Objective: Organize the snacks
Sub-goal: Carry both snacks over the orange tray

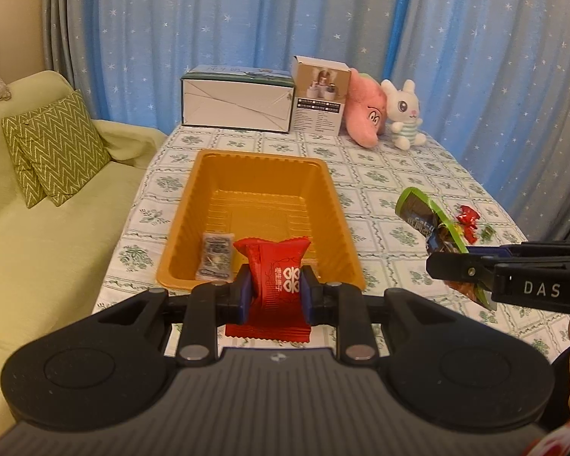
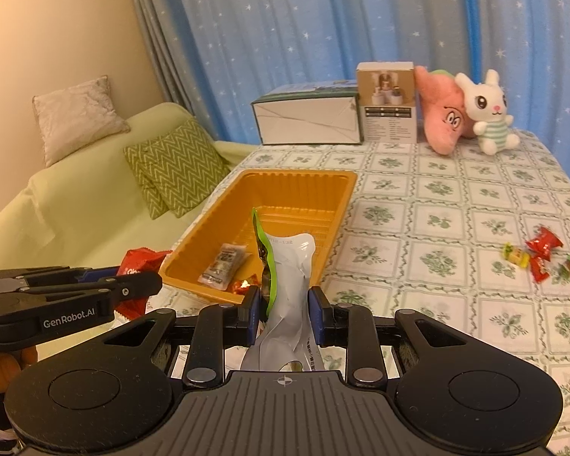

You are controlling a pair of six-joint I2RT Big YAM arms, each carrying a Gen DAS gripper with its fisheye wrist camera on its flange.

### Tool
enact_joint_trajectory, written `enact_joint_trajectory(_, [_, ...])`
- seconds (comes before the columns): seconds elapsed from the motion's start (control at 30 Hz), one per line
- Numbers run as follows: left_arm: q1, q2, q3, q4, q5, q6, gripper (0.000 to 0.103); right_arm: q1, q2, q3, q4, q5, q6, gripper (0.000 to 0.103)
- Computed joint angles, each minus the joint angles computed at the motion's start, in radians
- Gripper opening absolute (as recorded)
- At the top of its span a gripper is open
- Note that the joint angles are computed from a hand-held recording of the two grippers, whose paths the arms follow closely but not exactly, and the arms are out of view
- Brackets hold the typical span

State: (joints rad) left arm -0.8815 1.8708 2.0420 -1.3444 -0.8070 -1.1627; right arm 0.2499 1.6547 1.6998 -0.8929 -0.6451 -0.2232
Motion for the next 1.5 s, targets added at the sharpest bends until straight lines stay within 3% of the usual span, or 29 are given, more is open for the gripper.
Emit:
enact_joint_trajectory(0.43, [0.061, -0.057, -0.106, 0.085, 0.038, 0.069, 0.023, 0.063, 0.084, 0.077, -0.008, 0.02, 0.007, 0.027])
enact_joint_trajectory(1.03, [0.18, -0.023, -0.125, 0.181, 0.135, 0.224, 0.023, 0.108, 0.293, 0.287, -0.021, 0.018, -0.001, 0.027])
enact_joint_trajectory(1.5, [0.234, -0.002, -0.156, 0.242, 0.192, 0.257, 0.023, 0.12, 0.388, 0.381, -0.052, -0.003, 0.048, 0.027])
